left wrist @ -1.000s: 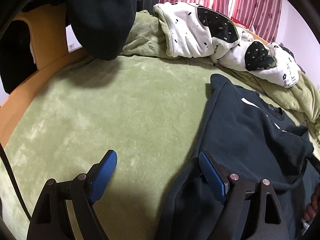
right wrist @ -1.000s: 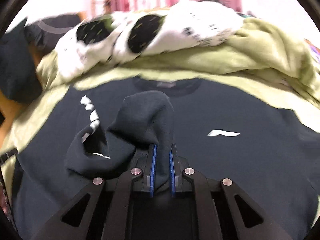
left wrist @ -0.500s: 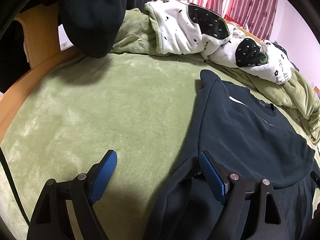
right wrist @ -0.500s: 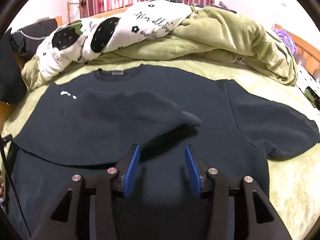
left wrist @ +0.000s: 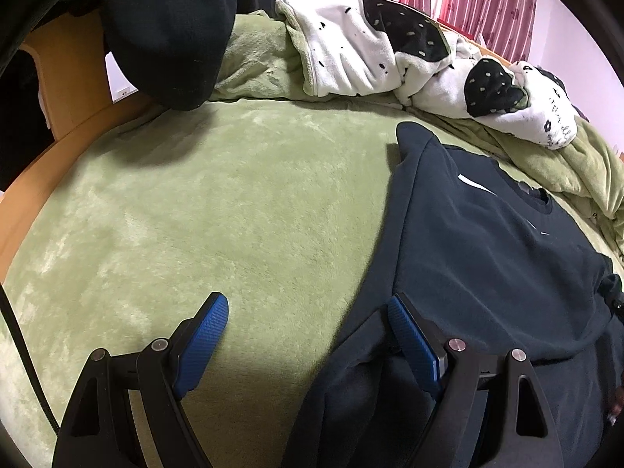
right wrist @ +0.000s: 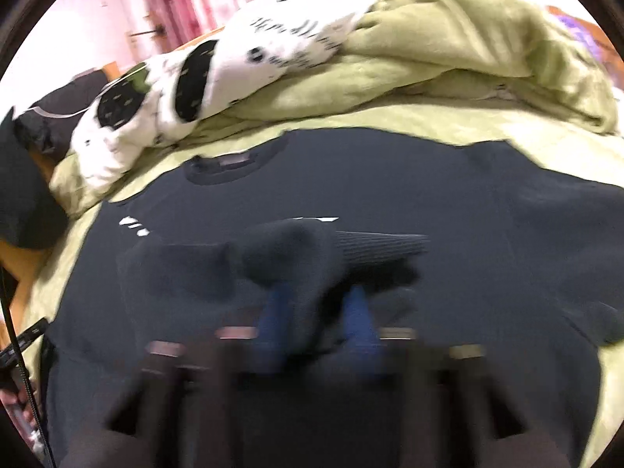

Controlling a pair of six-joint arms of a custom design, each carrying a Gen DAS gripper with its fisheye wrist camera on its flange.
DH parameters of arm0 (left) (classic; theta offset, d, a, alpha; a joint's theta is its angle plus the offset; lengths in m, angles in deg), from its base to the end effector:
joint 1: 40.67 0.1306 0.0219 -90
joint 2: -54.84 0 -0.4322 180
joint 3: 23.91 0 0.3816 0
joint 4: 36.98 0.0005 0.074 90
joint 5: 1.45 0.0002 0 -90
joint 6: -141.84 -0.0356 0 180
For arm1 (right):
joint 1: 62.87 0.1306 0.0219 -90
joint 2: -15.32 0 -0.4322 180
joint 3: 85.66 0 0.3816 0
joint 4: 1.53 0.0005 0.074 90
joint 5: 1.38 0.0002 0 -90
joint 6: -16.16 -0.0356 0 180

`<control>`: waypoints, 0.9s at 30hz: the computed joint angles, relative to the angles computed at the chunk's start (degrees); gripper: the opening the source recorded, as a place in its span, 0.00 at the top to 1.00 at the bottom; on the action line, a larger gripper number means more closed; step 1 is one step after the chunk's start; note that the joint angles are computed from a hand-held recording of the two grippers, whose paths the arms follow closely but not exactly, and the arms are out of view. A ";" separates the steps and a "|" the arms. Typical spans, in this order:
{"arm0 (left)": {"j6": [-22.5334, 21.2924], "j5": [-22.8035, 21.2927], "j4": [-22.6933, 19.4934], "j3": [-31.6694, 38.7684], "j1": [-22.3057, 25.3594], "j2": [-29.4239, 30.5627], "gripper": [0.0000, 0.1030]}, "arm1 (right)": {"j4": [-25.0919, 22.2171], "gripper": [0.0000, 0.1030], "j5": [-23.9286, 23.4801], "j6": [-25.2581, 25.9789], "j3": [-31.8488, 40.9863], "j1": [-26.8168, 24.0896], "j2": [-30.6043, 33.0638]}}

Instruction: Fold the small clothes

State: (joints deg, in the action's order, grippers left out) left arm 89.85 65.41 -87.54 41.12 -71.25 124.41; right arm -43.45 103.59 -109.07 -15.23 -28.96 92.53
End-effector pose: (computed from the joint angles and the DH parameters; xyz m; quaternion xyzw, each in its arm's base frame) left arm 0.2758 -0.1473 0.4178 -0.1206 0.9287 -0.0075 0.3505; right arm 0.3179 0.2020 0.4255 0.0566 0.9272 0.0980 0.3571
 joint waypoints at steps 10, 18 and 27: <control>-0.39 0.39 0.11 -0.23 -0.36 -0.30 0.19 | -3.07 0.93 16.76 0.02 0.02 8.59 -6.37; -1.18 -1.14 -0.06 0.08 -1.20 -0.56 0.19 | -16.07 0.62 18.55 -5.29 -0.95 9.89 -7.80; -1.21 -0.78 0.25 0.10 -0.80 -0.06 0.19 | -8.13 0.56 18.47 3.39 2.41 5.47 -5.22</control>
State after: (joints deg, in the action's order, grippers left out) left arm 88.64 64.63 -87.29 41.23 -72.04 124.35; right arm -51.57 122.05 -105.68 -12.82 -23.49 87.32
